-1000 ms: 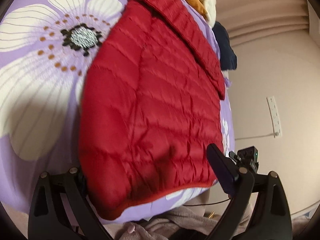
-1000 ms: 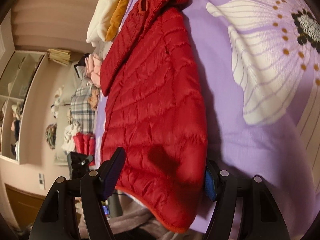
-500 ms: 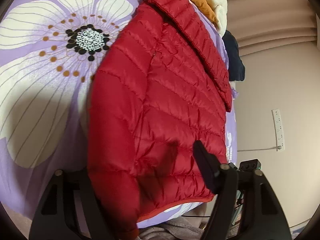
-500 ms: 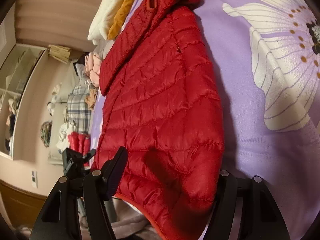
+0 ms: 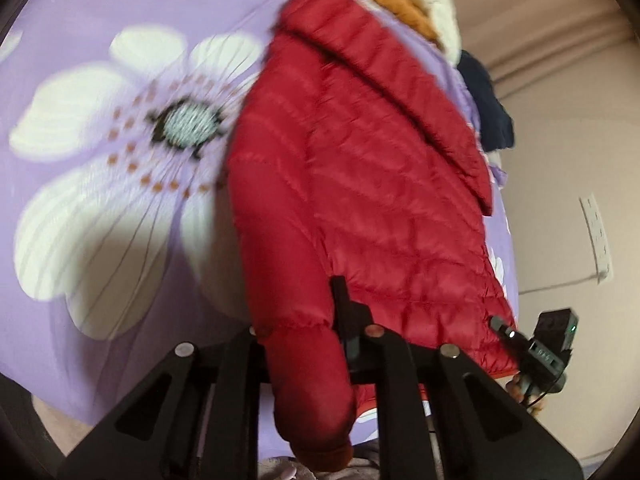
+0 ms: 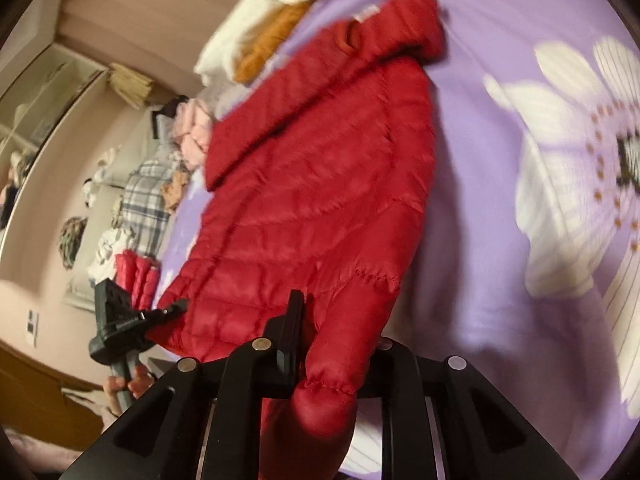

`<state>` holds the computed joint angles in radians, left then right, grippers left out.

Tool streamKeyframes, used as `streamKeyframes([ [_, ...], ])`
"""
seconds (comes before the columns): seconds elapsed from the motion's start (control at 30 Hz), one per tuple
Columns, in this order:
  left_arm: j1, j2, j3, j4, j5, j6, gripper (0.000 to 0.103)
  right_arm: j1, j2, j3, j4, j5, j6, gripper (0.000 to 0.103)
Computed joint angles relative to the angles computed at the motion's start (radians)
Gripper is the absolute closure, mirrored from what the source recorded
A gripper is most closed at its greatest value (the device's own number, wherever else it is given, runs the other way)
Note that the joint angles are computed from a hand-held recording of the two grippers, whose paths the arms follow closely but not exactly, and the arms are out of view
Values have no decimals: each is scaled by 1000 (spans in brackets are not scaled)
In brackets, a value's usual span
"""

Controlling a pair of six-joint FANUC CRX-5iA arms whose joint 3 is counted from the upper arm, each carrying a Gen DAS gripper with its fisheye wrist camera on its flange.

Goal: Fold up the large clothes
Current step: 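Lift the hem with both tools and fold it toward the collar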

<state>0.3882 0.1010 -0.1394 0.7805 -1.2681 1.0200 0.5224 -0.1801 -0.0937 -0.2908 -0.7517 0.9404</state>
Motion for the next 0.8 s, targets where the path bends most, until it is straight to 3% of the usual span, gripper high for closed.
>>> streamKeyframes([
  [0.23, -15, -48, -15, 102, 32, -107, 91, 43, -46, -30, 93, 112, -15, 87],
  [0.47, -12, -82, -20, 187, 11, -193, 91, 89, -98, -63, 170, 203, -33, 87],
  [0.67, 28, -122, -2, 236, -45, -220, 91, 136, -148, -65, 222, 225, -2, 87],
  [0.8, 51, -146, 7, 264, -76, -242, 91, 122, -170, -42, 159, 221, 66, 87],
])
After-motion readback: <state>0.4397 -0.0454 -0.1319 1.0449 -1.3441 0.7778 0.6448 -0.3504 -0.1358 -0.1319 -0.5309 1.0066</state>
